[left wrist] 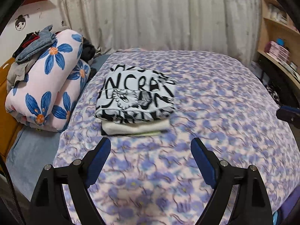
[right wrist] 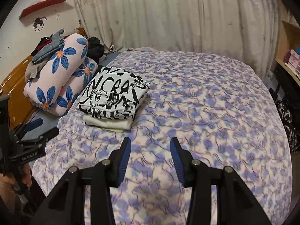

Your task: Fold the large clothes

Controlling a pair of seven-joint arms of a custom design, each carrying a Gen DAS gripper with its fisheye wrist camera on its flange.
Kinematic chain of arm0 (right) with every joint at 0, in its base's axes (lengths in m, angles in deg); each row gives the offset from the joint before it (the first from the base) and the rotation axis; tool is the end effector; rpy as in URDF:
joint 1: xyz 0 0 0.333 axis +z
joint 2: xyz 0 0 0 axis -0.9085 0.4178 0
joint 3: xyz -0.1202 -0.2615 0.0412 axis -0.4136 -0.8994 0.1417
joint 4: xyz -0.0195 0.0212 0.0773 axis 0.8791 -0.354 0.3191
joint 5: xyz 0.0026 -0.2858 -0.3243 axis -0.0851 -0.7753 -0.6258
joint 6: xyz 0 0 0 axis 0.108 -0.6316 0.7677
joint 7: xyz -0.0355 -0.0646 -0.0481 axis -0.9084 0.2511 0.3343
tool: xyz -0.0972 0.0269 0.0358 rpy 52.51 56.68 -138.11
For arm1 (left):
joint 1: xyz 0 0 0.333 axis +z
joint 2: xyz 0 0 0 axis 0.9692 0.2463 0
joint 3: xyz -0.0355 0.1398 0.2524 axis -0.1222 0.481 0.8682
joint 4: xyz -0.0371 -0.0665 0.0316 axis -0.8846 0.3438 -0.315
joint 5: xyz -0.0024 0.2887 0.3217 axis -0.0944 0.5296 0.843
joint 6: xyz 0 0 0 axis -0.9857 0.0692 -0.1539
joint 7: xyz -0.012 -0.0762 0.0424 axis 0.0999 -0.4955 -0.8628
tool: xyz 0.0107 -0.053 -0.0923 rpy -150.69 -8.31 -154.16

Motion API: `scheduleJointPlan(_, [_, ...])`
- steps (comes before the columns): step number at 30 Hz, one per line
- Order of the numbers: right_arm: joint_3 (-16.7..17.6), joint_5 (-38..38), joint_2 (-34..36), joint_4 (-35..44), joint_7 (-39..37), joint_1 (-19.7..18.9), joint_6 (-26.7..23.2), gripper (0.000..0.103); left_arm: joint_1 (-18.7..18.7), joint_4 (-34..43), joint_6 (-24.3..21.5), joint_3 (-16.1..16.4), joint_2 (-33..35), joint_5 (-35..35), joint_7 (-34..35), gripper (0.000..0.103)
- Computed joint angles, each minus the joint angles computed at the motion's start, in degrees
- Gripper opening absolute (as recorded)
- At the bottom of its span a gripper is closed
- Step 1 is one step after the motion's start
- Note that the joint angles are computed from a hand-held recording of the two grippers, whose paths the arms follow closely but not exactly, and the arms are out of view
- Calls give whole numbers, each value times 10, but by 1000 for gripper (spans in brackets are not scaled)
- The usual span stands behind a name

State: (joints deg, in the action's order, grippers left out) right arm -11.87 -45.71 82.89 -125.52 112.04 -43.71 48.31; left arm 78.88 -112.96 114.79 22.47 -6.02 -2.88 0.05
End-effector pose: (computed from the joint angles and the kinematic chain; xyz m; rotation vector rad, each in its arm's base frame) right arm 0.5397 0.3021 0.7823 -2.1015 1.1657 -0.3244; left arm 0.4070 -0.1365 0.7778 -1.9675 1.4028 -0.5466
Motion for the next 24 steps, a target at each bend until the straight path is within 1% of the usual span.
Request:
scheduleJointPlan(2, [-6, 9, -35, -44, -4, -6, 7, 44, -5, -3, -10, -18, -13, 2, -17, 87])
scheduleJointPlan(5, [-15, 8, -90, -117, -13, -11, 26, 45, -11, -11, -13, -32, -30, -2, -47, 89])
scheduleJointPlan(6, [-18, 9, -104, -136, -14, -12, 32, 52, -13, -10, -17, -35, -33, -5, -56, 93])
scheduleJointPlan(7, [-21, 12, -120, -158, -15, -12, 40, 61, -16, -9, -22, -39, -34, -8, -65, 98])
scheduleJointPlan(9, [-31, 26, -154, -205, -22, -12, 58, 72, -24, -7, -29, -47, -36, -14, -79, 102])
scheduleJointPlan(10, [-34, 28, -169, -225, -23, -11, 67, 74, -29, -7, -30, -48, -35, -16, -78, 102])
scheduleJointPlan(12, [-37, 23, -198, -267, -18, -12, 89, 74, -39, -15, -23, -55, -39, -17, -84, 102])
scheduleJointPlan(15, [-43, 19, -235, -322, -4, -11, 108, 74, -49, -39, -2, -73, -52, -17, -116, 102])
scheduleJointPlan(19, [-51, 13, -276, -387, 9, -5, 115, 75, -71, -69, 21, -81, -62, -40, -157, 102])
scheduleJointPlan(24, [-56, 7, -320, -458, 23, 1, 112, 75, -83, -106, 25, -100, -79, -51, -228, 102])
